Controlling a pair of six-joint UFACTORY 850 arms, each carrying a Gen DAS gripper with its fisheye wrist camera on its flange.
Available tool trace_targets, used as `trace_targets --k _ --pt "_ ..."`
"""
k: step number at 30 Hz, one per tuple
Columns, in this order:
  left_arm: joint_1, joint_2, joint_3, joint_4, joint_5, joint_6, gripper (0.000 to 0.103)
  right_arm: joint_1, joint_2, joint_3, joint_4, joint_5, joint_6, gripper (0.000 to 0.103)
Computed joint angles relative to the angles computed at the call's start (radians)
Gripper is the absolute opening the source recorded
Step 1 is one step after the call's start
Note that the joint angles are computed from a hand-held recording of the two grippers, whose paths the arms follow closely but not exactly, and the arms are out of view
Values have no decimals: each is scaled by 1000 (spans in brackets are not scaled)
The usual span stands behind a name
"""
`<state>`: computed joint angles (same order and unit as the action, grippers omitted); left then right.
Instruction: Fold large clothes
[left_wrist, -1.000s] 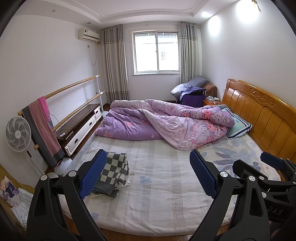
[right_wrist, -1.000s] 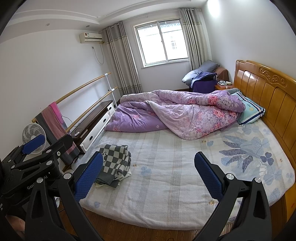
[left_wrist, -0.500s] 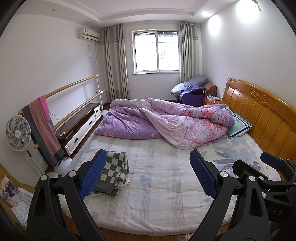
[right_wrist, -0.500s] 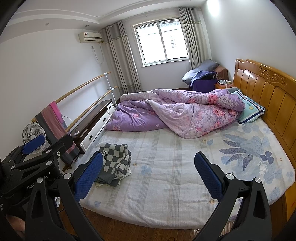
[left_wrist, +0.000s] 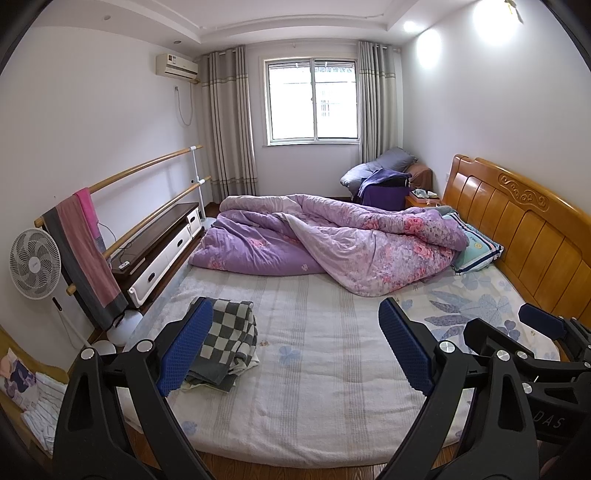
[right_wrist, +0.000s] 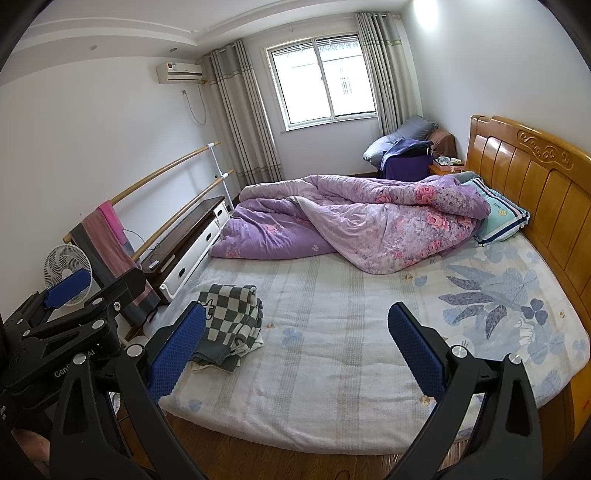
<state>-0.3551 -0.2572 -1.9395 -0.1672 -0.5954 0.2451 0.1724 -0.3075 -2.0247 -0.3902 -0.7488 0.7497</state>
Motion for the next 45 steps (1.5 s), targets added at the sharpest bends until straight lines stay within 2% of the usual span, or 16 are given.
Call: trace_targets --k 45 --pt "7 -27 -12 4 5 10 91 -4 -60 -72 32 -25 -22 96"
